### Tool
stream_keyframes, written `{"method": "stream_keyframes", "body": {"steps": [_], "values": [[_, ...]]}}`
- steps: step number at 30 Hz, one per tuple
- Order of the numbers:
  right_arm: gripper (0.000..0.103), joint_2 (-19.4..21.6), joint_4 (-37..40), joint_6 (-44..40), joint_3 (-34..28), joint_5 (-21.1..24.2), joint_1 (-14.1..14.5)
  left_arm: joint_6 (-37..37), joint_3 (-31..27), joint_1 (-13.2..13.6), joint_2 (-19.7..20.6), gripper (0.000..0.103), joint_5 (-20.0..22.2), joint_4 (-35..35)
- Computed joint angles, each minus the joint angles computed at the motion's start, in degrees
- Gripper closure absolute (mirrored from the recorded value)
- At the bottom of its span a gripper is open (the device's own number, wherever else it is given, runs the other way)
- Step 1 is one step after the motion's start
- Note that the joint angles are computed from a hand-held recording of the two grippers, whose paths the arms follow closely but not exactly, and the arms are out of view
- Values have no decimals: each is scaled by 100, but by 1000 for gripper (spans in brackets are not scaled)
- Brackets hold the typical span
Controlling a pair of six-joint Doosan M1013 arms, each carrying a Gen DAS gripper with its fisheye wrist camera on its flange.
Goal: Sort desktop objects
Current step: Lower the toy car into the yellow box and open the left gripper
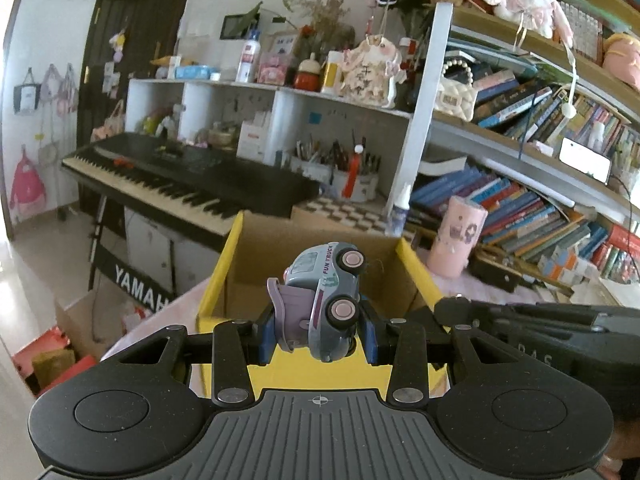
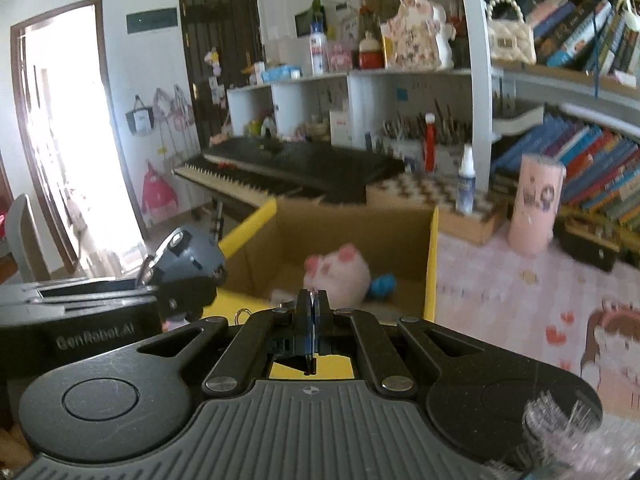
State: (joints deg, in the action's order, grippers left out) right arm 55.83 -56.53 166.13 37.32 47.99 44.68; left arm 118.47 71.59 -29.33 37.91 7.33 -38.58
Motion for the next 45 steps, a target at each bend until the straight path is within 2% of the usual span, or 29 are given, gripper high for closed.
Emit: {"method": "stream_keyframes", "body": {"steps": [3,8,11,15,18,24,28,32,38,41,44,45], "values": [[101,49,4,-194,-123,-86,-117,-904,-241,-29,133,65,16,875],[101,178,369,-851,-365,-148,-300,-3011,-655,-75,374,64,193,2961],[101,225,698,-1314,-403,-312,-415,-3802,-910,-103,528,64,480,3802],[101,325,1125,-2068,-534,-366,-521,-4340,-1210,-136,721,64,870,4367],[101,492,1601,-2902,-838,-173,-599,-4511,-1462,-158,871,64,1194,4523],[101,913,2869,-4326,-1673,525,-771,-4419,-1994,-200,1139,64,1965,4578],[101,1175,3062,-5043,-2181,877,-791,-4253,-2269,-204,1283,64,2405,4406],[101,1339,3281,-5479,-2534,1093,-821,-4181,-2410,-233,1363,64,2579,4441],[101,1297,3226,-5481,-2457,1057,-820,-4236,-2348,-270,1354,63,2453,4606],[98,1151,3060,-5226,-2162,923,-806,-4244,-2110,-250,1237,52,2077,4451],[85,862,2631,-4665,-1580,603,-754,-4458,-1801,-259,1091,47,1547,4644],[75,762,2382,-4394,-1377,503,-721,-4468,-1708,-257,1044,42,1386,4658]]}}
